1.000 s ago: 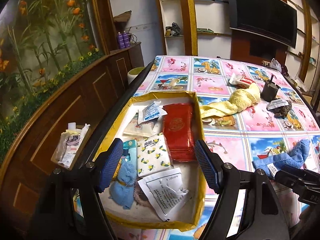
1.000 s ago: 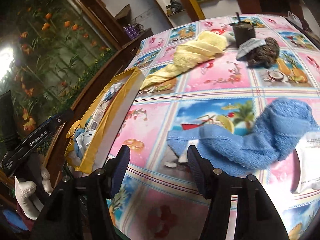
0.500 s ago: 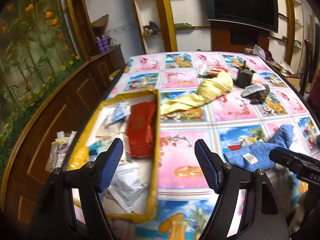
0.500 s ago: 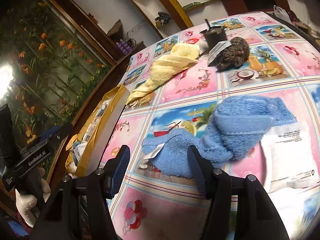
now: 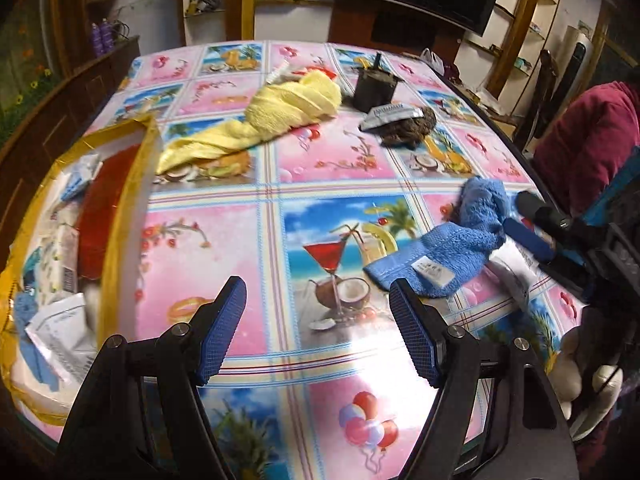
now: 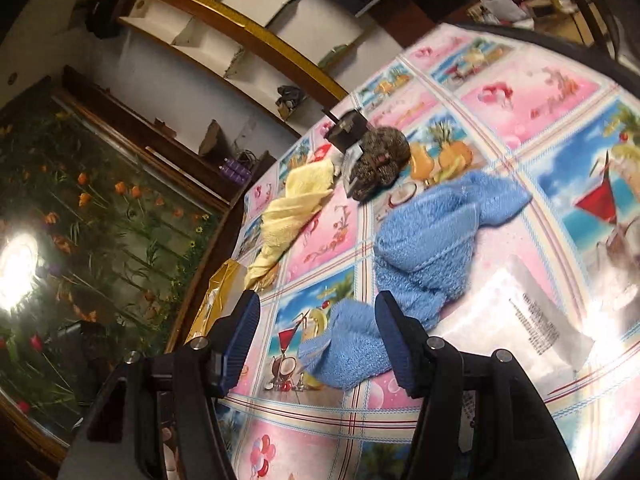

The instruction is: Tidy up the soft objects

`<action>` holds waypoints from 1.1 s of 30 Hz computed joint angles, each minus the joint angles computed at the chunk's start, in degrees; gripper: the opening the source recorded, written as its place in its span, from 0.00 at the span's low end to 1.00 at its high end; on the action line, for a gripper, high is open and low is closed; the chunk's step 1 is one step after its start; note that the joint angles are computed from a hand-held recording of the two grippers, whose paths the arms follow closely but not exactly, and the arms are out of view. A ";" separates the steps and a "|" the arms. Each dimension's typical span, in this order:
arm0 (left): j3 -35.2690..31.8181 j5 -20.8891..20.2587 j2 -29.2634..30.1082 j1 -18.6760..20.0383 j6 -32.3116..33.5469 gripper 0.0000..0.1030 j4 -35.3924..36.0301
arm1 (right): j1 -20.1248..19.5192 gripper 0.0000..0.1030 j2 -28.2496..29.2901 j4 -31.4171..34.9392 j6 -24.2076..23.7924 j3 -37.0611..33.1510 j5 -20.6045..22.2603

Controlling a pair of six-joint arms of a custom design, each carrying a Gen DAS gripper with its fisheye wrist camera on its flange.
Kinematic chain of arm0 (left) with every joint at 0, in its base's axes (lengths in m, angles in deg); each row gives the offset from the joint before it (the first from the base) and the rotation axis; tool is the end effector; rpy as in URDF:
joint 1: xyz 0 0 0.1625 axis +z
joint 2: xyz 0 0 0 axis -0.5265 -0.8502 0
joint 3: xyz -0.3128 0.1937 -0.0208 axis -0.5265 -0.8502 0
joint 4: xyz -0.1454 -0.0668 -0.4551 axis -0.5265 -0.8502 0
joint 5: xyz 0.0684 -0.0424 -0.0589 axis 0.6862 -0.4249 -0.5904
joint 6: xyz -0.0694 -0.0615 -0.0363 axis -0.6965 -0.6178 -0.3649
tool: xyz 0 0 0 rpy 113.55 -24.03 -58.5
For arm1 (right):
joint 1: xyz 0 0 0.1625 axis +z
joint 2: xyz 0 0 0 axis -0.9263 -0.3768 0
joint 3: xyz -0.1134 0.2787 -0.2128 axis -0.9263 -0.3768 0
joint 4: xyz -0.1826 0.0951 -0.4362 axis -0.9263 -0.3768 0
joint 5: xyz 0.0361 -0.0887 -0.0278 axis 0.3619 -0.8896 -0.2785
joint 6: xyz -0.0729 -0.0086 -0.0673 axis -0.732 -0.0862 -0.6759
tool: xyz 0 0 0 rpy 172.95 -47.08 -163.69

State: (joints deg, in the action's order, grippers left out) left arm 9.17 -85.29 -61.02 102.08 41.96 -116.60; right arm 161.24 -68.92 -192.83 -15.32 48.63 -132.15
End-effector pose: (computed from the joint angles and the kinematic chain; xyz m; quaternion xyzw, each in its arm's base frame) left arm -0.0729 -0.7545 0.2272 0.2428 0.9100 -0.2109 0.2616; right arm 0.1814 -0.7362 0.0227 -0.0332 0.9081 -0.4161 0.0340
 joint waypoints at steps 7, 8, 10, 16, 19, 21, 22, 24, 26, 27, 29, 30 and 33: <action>-1.77 0.17 2.54 1.17 -1.62 0.73 3.48 | 2.84 0.70 1.33 0.33 -3.90 -4.55 -19.46; -2.05 0.44 2.86 1.34 -1.98 0.73 4.21 | 2.42 0.70 1.56 3.56 -3.00 -5.84 -19.49; -1.51 0.83 2.83 1.48 -1.40 0.73 3.15 | 2.10 0.67 3.13 11.05 -1.73 -9.88 -20.55; 1.37 3.01 2.43 1.32 2.83 0.86 -2.60 | 3.71 0.56 8.01 22.02 -5.50 -17.36 -15.74; 1.21 4.28 2.77 0.99 3.34 1.00 -0.71 | 4.15 0.56 8.80 27.88 -8.53 -18.92 -9.19; 1.37 4.73 2.75 0.91 3.70 1.00 -0.77 | 4.20 0.57 7.90 27.31 -9.50 -17.72 -5.58; 1.41 4.72 2.72 0.94 3.79 1.00 -0.81 | 4.23 0.57 6.62 24.36 -9.34 -15.66 -5.11; 1.48 4.89 2.71 0.94 4.03 1.00 -0.81 | 4.08 0.58 3.68 18.94 -8.72 -11.30 -5.87; 1.73 4.82 2.56 0.93 4.43 1.00 -0.93 | 4.00 0.60 0.85 13.44 -8.03 -7.30 -10.03; 1.81 4.71 2.51 0.94 4.56 1.00 -0.99 | 4.04 0.61 -0.36 10.78 -8.10 -5.44 -13.28; 2.03 4.51 2.34 0.95 4.49 1.00 -1.15 | 4.15 0.62 -1.82 8.25 -8.29 -3.13 -20.39; 2.10 4.44 2.32 0.95 4.49 1.00 -1.29 | 4.19 0.62 -2.37 7.96 -7.65 -2.19 -23.06; 2.48 3.96 2.06 1.03 4.53 1.00 -1.86 | 3.42 0.62 -3.99 8.57 -4.78 0.88 -26.01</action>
State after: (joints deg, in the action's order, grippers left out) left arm 11.66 -81.33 -58.96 103.10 46.50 -118.46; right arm 164.66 -72.91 -184.26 -20.10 49.51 -158.16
